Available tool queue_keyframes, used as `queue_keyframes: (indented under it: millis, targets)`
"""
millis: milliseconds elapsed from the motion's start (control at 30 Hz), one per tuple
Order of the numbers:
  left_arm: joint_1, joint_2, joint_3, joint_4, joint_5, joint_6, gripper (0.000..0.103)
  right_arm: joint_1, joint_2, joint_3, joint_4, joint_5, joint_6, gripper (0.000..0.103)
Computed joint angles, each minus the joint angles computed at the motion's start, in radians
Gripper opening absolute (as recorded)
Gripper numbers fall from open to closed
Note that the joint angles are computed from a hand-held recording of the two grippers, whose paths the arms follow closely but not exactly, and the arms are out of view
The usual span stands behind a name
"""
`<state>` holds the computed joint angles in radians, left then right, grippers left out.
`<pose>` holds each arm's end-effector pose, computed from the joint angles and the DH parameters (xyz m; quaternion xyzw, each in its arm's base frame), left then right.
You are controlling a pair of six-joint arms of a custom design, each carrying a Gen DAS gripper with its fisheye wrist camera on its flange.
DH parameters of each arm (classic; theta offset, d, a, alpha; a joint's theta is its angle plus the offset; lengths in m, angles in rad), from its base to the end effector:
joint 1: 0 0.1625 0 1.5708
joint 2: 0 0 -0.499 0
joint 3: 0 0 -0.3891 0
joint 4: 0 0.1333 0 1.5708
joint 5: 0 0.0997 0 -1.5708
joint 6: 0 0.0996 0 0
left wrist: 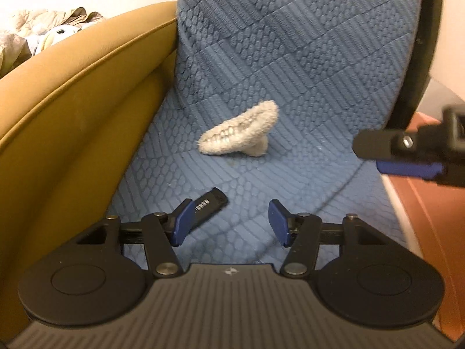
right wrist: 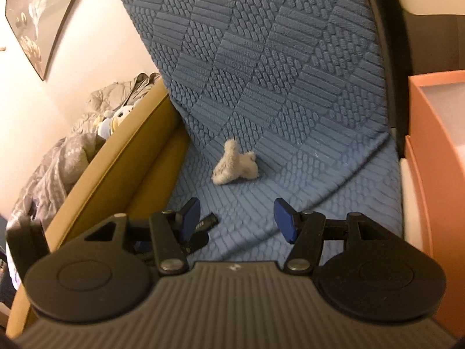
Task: Organize rigid objects
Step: 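Move both tools back toward the USB stick and fuzzy toy on the cushion, then grasp the black USB stick with the left tool while the right tool grasps the fuzzy toy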
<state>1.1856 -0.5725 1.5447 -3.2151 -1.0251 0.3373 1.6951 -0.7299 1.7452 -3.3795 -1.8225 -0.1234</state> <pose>-0.1178 -0.7828 0.1068 0.2382 0.8819 -0.3236 0.2467 0.1964 -0.6968 0.1680 0.0649 -0.9140 0.3834 0.1156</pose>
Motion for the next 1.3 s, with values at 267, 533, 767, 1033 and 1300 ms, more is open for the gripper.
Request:
queue_keyframes:
  millis: [267, 533, 767, 1033, 1300]
  targets:
    - [0.008, 0.049, -0.096, 0.071, 0.072, 0.014, 0.062, -0.017, 0.093, -0.172, 0.113, 0.032, -0.053, 0.043]
    - [0.021, 0.064, -0.144, 0.173, 0.136, -0.046, 0.06, -0.033, 0.17, -0.317, 0.194, 0.082, -0.048, 0.042]
    - [0.02, 0.067, -0.133, 0.153, 0.157, -0.017, 0.053, -0.035, 0.219, -0.399, 0.224, 0.048, -0.081, 0.031]
    - [0.02, 0.06, -0.121, 0.146, 0.128, 0.033, 0.032, -0.015, 0.219, -0.418, 0.291, -0.036, -0.158, 0.014]
    - [0.026, 0.016, -0.099, 0.182, 0.051, 0.02, 0.028, -0.004, 0.171, -0.352, 0.223, -0.093, -0.178, 0.014]
